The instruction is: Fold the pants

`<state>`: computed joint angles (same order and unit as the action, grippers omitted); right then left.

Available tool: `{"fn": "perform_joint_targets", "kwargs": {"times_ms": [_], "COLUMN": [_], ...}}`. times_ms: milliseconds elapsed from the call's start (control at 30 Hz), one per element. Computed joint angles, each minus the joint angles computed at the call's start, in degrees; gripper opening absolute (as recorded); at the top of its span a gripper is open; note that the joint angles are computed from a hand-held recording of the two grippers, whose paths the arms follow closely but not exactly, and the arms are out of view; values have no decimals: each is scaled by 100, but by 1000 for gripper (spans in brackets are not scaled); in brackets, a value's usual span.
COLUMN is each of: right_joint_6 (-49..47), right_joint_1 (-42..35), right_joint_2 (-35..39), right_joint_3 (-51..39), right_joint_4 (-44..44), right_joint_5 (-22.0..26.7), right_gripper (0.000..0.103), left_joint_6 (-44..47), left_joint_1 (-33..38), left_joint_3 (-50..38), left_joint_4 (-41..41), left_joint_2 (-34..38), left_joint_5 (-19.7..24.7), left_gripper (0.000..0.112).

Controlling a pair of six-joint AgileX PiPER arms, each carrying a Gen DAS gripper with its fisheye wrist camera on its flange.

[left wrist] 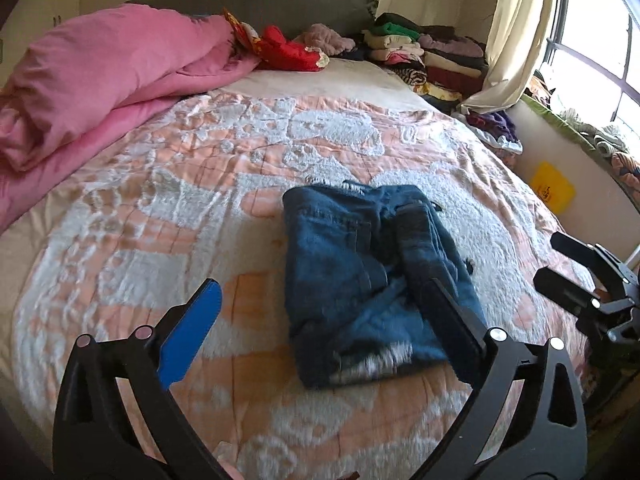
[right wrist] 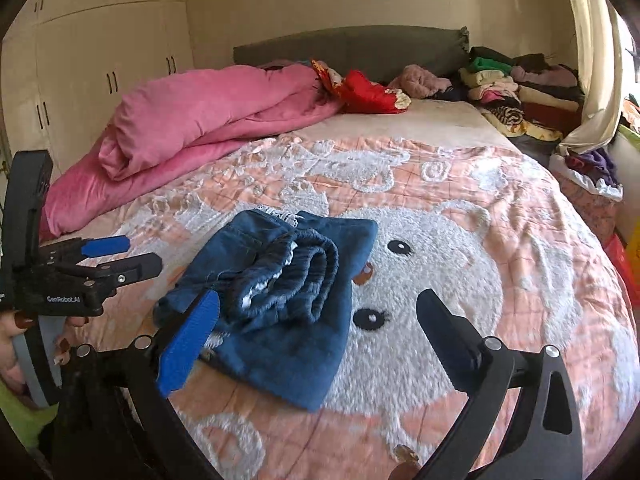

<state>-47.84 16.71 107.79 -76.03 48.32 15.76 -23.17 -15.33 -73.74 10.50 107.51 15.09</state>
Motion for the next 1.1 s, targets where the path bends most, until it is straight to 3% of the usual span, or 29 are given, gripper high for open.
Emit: {"fn": "perform_joint_targets", "kwargs": {"times_ms": [167, 300, 467, 1100], "right_joint_6": [-76, 256, 891, 1272], "right_joint_1": [29, 83, 164, 214], "right_joint_2": [-379, -586, -663, -648], "right_joint_3": [615, 988, 1342, 1459], "right_joint_4": [78, -219, -769, -1103], "right_joint_5": [-236, -355, -406, -391], "right_gripper": [98, 98, 98, 98], "left_joint_6": [-972, -787, -1303, -2281], "left_joint_1": [-145, -170, -244, -383], "left_joint_3": [654, 1053, 1455, 1498], "left_joint_4": [931, 633, 996, 1842], "left_joint_2": [-334, -470, -521, -550], "left_joint_5": [-160, -222, -309, -17], "left_gripper": [93, 93, 93, 93]}}
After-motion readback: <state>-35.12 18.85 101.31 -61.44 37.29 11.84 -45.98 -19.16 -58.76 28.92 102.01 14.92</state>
